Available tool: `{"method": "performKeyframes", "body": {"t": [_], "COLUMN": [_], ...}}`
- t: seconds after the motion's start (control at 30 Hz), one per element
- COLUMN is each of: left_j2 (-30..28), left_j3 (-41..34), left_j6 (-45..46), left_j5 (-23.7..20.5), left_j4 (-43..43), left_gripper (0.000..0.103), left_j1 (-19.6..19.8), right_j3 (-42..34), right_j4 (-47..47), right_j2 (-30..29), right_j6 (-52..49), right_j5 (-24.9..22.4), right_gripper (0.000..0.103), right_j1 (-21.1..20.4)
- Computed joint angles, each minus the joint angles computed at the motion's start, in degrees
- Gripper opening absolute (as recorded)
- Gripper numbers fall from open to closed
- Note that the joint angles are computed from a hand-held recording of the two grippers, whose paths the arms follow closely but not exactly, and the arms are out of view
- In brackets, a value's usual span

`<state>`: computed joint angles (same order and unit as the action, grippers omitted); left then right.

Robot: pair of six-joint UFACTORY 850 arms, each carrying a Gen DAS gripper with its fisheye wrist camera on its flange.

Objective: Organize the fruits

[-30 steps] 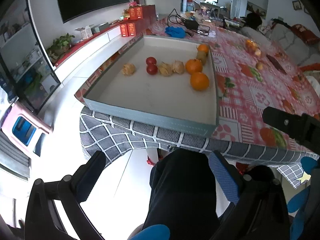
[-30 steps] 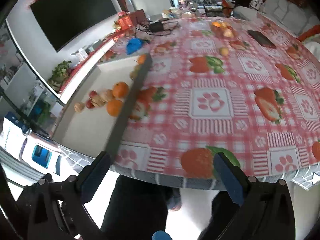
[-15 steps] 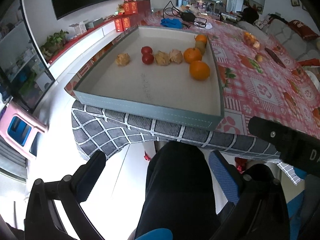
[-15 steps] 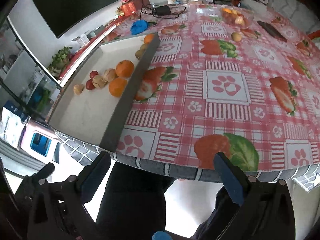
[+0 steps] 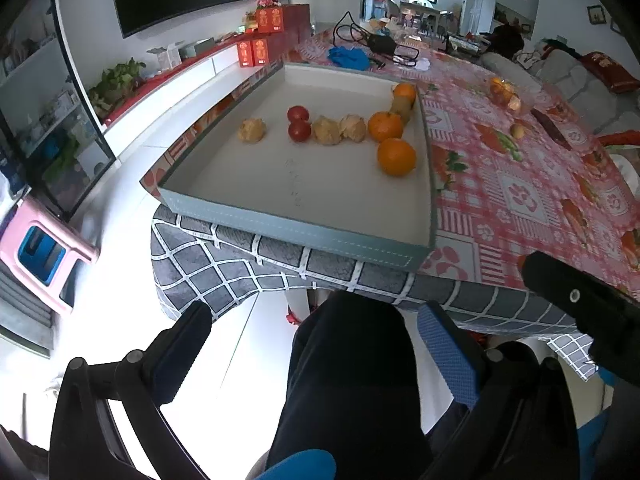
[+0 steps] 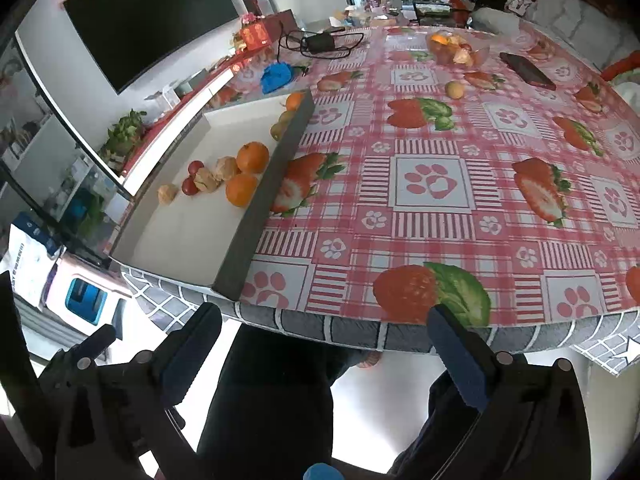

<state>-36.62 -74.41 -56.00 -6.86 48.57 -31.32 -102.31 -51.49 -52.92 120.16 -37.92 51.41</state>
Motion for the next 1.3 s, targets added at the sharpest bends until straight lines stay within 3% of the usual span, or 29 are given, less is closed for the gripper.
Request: {"method": "performKeyframes", "body": {"t": [0.23, 0.37, 0.5, 0.6, 0.8, 1.03, 1.2, 1.3], "left_j2": [0.55, 0.38, 0.24, 0.45, 0.81, 0.68, 0.1, -2.22], "left_j3": [0.23, -0.13, -0.32, -0.16, 0.2, -1.84, -5.75, -10.11], "left_j6": [0.01, -3.31, 0.63, -0.49, -0.3, 12.68, 1.78, 12.45], "left_j5": [-0.05, -2.66, -3.87, -4.35, -3.36, -2.28, -4.88, -6.46], "left_j4": [-0.53, 3.15, -0.87, 0.74, 1.63, -12.24, -0.83, -12.35], "left_gripper": [0.103, 0.103, 0.103, 0.103, 0.103, 0.103, 0.103, 0.103], "left_j1": [-0.34, -1.01, -1.47, -1.96, -2.12, 0.26, 0.93, 1.9], "right_j3": [1.91, 1.7, 1.21, 1.22, 1.39, -0.42, -3.39, -5.83], "right_j4": [-1.33, -0.31, 0.26, 0.14, -0.58, -0.97, 1.55, 4.14], "right_j2": [1.34, 1.29, 1.24, 1.43, 2.22, 1.99, 0.77, -0.21], "right_j6": [2.61, 0.73, -1.71, -2.28, -4.56, -9.29, -15.1, -19.99], "right_j5": [0.26, 0.51, -0.22, -1.01, -1.51, 0.64, 3.71, 5.96], "right_gripper": [0.103, 0.103, 0.103, 0.103, 0.103, 0.103, 0.103, 0.103], "right_j1": [0.54, 0.75, 1.22, 1.54, 1.02, -1.8, -4.23, -5.75]}}
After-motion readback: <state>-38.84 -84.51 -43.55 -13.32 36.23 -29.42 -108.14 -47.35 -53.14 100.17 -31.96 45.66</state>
